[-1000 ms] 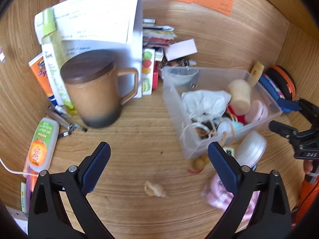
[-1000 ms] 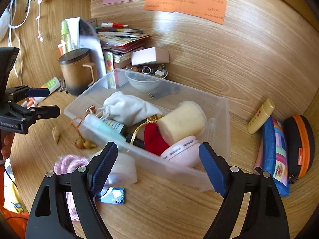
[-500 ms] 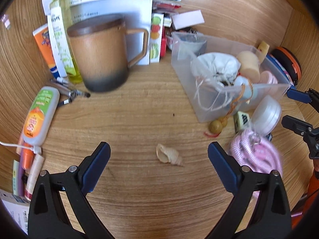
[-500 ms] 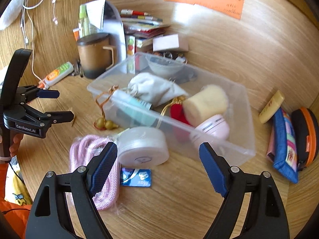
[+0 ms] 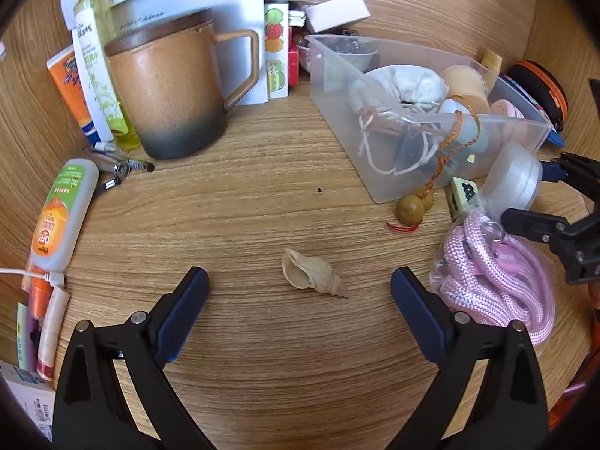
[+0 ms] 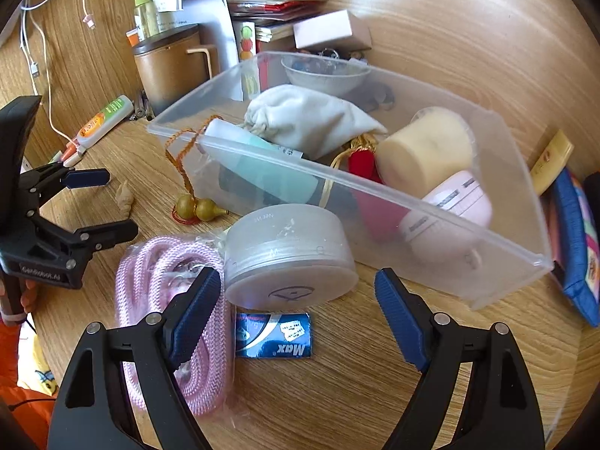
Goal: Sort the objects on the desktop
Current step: 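Move the right tool to the white round container while the left tool approaches the shell, then grasp the white round container with the right tool while the left tool grasps the shell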
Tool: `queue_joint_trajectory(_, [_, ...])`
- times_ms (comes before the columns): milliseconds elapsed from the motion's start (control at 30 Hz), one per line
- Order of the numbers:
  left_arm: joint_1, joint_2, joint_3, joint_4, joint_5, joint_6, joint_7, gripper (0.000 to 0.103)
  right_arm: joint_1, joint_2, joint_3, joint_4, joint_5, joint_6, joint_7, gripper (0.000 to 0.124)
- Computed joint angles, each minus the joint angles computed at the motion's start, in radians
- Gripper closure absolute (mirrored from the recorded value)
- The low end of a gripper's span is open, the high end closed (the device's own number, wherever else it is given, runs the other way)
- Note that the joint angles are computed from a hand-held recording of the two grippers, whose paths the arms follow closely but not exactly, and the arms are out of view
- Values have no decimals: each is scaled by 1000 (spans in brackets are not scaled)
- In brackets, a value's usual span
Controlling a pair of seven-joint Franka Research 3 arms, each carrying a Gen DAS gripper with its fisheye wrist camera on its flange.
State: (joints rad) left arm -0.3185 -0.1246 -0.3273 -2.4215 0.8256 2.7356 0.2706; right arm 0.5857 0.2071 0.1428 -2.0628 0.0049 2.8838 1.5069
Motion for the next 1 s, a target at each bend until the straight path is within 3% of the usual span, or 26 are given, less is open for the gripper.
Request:
queue_joint_trajectory(67, [-3, 4, 6, -1, -18, 11, 32, 15, -22, 8, 24, 5, 57, 2, -35, 42])
queue_joint_trajectory(200, [0, 8, 0, 8, 12, 0, 10, 21, -59, 22, 64, 9, 183, 12, -120, 42])
queue_joint_trajectory(467, [1, 4, 0, 8, 39, -7, -33, 32, -54, 26, 69, 1, 257, 50, -188, 44])
queue_joint_trajectory(633, [-1, 1, -7, 8, 70, -16, -58, 47, -91, 22, 116, -2, 369, 47, -301, 60])
queue_joint_trajectory(700, [-4, 2, -9, 10, 84, -14, -61, 51, -86, 20, 115, -3, 389, 50, -321, 60])
queue_joint_trajectory(1000, [-9, 3, -6, 11, 87, -7, -59, 56, -75, 8, 109, -13, 434, 58, -359, 60])
